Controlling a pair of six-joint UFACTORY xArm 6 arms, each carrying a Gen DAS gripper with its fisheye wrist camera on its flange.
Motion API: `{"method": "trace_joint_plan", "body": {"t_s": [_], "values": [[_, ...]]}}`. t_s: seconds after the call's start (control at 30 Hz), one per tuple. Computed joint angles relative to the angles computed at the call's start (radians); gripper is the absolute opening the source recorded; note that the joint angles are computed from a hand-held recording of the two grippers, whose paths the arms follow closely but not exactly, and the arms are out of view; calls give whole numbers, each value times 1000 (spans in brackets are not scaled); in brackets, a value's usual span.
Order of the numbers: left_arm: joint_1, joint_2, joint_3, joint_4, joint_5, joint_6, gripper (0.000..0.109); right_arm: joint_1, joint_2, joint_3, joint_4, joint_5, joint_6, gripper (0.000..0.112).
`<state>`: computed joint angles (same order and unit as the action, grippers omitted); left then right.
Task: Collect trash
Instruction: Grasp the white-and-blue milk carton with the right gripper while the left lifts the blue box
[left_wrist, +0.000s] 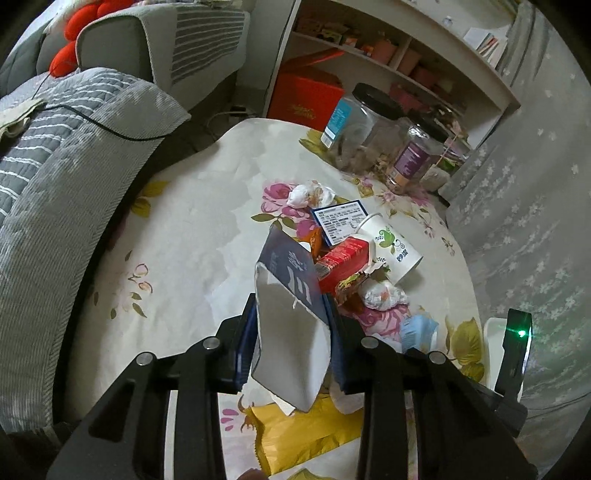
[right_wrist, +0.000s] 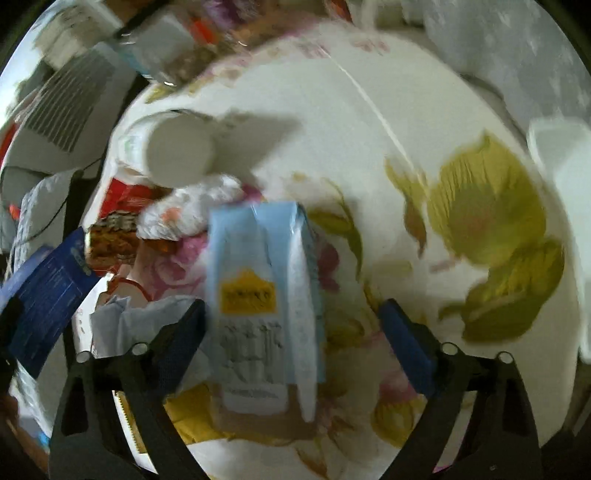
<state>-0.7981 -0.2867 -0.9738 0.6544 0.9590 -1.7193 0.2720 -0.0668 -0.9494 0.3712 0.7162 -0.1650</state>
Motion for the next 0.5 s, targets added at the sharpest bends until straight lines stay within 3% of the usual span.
{"method": "trace_joint_plan", "body": {"t_s": [0.03,0.07,0.27,0.5], "values": [[-6,2,-5,8,8,-3,34,6,1,-2,-8,3,-16,58],[-10,6,-12,16,17,-4,34,10,1,-4,-8,9,-32,55],[-31,35,-45,51,40,-5,34,36,-64,45,-20,-58,-64,55],[-59,65,-78,85,74,-20,34,6,-146,74,47,-107,-156,55]]}}
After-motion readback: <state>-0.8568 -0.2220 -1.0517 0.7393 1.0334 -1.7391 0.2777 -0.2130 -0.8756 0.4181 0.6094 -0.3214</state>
